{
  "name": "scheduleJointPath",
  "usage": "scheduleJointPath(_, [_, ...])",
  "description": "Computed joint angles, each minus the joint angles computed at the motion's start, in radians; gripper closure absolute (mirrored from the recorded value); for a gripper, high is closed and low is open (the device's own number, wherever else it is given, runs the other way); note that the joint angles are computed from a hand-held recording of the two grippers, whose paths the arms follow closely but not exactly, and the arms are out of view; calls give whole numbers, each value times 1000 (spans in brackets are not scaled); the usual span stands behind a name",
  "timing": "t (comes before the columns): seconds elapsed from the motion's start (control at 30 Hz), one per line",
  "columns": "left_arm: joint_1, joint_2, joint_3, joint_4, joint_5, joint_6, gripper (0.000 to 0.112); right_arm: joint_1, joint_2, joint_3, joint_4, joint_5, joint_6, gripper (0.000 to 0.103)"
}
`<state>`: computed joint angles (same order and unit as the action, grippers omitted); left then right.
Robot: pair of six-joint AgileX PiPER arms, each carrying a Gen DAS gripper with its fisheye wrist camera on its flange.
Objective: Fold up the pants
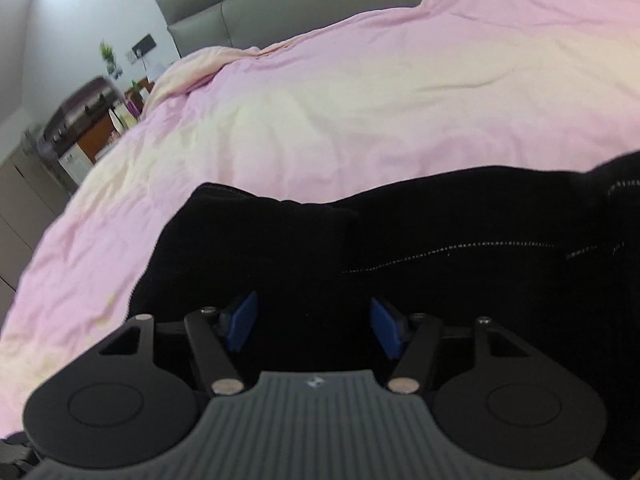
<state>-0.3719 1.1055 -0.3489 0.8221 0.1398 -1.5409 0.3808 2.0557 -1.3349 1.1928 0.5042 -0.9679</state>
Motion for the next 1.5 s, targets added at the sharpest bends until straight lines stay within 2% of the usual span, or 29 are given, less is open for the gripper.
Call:
scheduleJointPath(0.07, [-38, -24, -21, -40, 66, 42, 11, -34, -62, 69, 91, 33, -117, 67])
scheduleJointPath(0.17, [-90, -50, -70, -89, 170, 94, 22, -103, -187, 188, 148, 61, -251, 67])
scheduleJointPath(0.3, [-247, -48, -158, 40, 388, -48, 29, -291, -350, 327, 145, 134, -366, 66])
scheduleJointPath(0.4, [-339, -41, -207, 110, 465, -112, 29, -457, -433, 391, 142, 188, -452, 65])
scheduleJointPath(0.53, [-432, 52, -321, 159, 526, -153, 29, -646, -474, 433, 162, 230, -534, 60])
scheduleJointPath(0.67, [-451, 197, -454, 117, 515, -96, 29, -802, -441, 424, 172, 293, -485, 59])
scheduleJointPath(0.8, [-476, 370, -639, 32, 569, 4, 22, -847, -413, 413, 185, 304, -428, 59])
scheduleJointPath(0.87, [-462, 427, -694, -4, 522, 29, 22, -839, -400, 409, 188, 293, -436, 59])
scheduleJointPath(0.93, [-438, 478, -737, -53, 445, 55, 22, -816, -404, 422, 209, 246, -493, 59])
scheduleJointPath(1.0, [-420, 551, -808, -114, 407, 109, 21, -783, -407, 438, 238, 200, -560, 57])
scheduleJointPath(1.07, [-413, 633, -898, -192, 420, 191, 21, -779, -387, 432, 241, 224, -580, 51])
scheduleJointPath(1.23, [-402, 760, -1040, -311, 403, 287, 21, -760, -356, 419, 244, 237, -599, 51])
scheduleJointPath(1.43, [-402, 862, -1171, -356, 453, 348, 18, -767, -334, 389, 215, 265, -548, 50])
scheduleJointPath(1.5, [-398, 867, -1164, -343, 439, 328, 17, -768, -331, 385, 206, 267, -537, 50])
